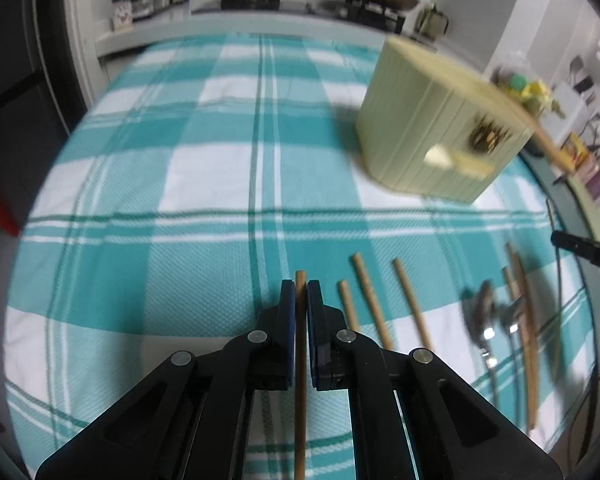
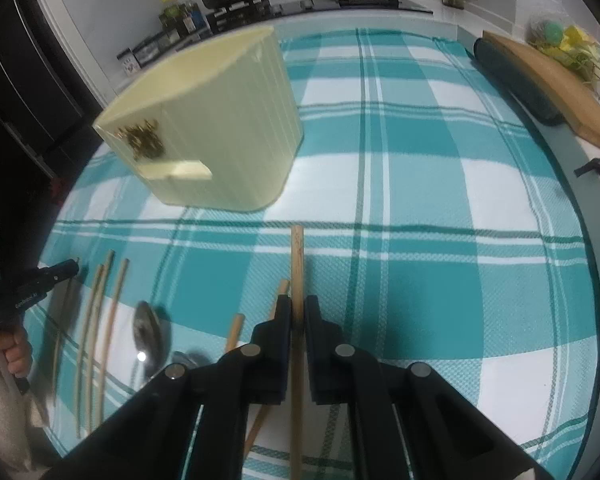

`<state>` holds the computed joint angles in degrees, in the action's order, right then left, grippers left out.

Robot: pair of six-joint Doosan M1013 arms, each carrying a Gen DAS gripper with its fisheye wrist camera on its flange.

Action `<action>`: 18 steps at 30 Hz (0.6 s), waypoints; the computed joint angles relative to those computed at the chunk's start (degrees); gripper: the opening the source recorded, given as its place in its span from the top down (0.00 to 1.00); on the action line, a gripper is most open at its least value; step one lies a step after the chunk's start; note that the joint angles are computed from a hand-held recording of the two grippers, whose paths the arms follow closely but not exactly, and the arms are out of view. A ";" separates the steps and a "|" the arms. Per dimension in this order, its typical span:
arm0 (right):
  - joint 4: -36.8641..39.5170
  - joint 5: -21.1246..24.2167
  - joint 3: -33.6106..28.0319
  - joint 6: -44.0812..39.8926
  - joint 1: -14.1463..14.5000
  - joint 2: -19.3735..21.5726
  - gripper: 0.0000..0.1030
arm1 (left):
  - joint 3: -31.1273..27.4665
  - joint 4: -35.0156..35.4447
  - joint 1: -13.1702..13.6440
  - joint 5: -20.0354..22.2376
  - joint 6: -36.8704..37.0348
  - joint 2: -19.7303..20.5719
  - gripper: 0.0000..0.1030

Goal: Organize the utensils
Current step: 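Close the right gripper on the wooden chopsticks and lift them, then carry the chopsticks over the cream caddy and release them inside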

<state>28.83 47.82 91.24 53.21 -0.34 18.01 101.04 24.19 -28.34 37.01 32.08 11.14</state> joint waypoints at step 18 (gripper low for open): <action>19.84 -6.35 -0.41 -18.20 0.93 -9.06 0.93 | -5.74 19.72 -1.51 -4.08 -12.79 -7.10 0.96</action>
<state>48.67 41.46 90.83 35.01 0.59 8.95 95.30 43.92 -29.85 32.93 19.29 4.04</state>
